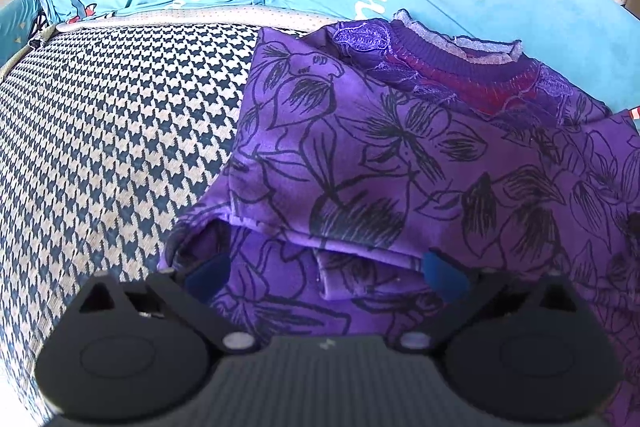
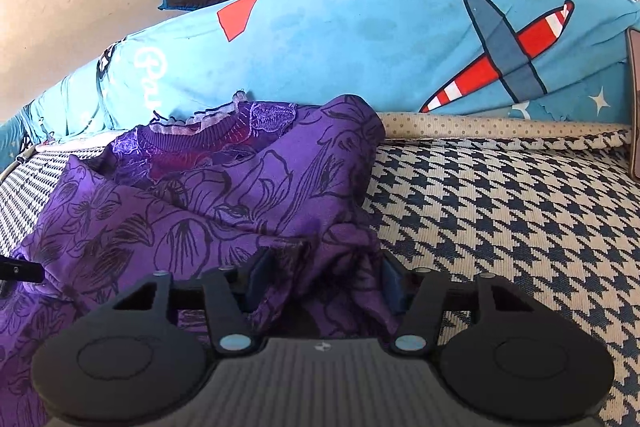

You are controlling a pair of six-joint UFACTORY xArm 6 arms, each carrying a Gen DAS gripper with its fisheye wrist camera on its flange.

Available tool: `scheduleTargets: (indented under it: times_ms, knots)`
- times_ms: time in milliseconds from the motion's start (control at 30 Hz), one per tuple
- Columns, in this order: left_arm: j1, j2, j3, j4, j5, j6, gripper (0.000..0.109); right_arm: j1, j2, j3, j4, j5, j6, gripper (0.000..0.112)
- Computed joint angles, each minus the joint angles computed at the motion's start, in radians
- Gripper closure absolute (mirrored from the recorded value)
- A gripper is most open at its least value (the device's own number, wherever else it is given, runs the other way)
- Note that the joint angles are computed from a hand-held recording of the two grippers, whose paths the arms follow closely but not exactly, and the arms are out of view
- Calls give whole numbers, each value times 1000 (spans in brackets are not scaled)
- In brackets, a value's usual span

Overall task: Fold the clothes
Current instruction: 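Close the right tool on the sweater side edge, then lift the gripped sweater side upward with the right tool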

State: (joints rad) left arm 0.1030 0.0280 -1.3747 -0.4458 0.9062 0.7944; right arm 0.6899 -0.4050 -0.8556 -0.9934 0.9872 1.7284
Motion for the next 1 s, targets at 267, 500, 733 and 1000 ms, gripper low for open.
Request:
scheduleTargets:
  times_ms: [267, 500, 733, 1000]
  knots:
    - [0, 5, -2, 5, -4, 0, 6, -8, 13, 4, -41, -3, 27, 47]
    - [1, 17, -13, 13, -10, -8, 6, -14, 32, -12, -53, -16, 48, 74]
    - [17, 38, -42, 14, -5, -16, 6, 29, 104, -105, -53, 80, 39, 84]
    - [46, 67, -89, -4, 12, -14, 6, 77, 173, -212, -89, 175, 37, 86]
